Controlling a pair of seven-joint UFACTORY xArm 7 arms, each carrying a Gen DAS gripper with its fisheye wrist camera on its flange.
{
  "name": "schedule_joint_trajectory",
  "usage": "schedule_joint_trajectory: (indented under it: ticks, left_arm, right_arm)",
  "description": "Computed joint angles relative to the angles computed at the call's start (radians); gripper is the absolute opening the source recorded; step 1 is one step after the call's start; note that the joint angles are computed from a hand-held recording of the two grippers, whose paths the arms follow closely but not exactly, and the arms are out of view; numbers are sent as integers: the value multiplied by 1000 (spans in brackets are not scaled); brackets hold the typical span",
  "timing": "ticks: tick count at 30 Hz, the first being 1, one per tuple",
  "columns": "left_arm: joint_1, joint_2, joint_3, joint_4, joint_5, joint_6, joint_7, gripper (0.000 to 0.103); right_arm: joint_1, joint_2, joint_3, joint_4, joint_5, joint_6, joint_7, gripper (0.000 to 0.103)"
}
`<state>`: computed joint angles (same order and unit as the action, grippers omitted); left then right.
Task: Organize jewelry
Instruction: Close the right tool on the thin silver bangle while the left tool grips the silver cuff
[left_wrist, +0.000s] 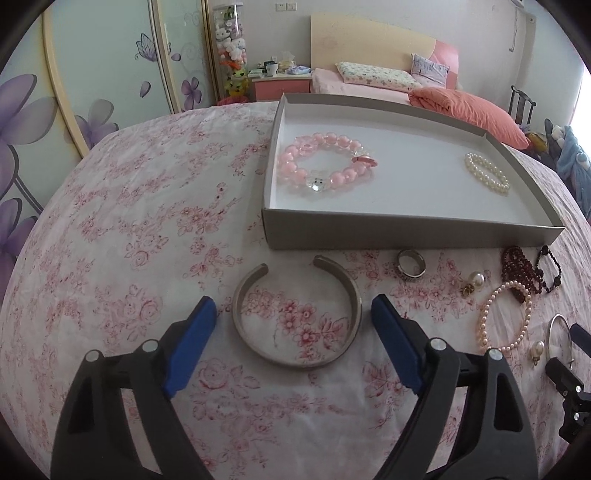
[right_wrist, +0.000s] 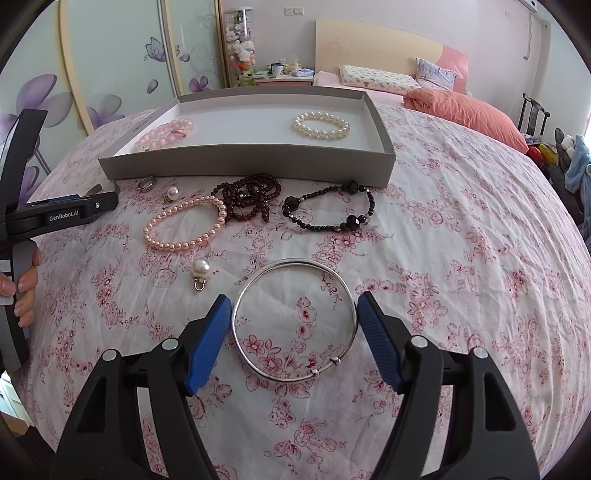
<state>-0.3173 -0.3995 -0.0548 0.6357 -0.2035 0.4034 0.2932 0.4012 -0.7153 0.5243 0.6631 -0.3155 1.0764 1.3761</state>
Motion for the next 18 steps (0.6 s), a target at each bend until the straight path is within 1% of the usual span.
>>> schedule_joint_trajectory:
  ticks: [3,7,9,10,18]
  left_arm:
    - [-5,2,2,1,-5,-1,2,82]
    - [-18,-9,4,-6,-13,-6,20,73]
    - [-23,-15,5,-11,-17,-6,24,70]
    - [-25,-17,8,-13,-20,-8,27,67]
    - [-32,-19,15,-12,-33,-6,41,66]
  right_arm:
    - [0,2,1,1,-1,1,4,71]
    - [2,3,1,1,-2,2,7,71]
    - [2,4,1,2,-3,1,7,71]
    - [1,5,1,3,-3,1,7,71]
    - [3,4,2,3,-6,7,13,70]
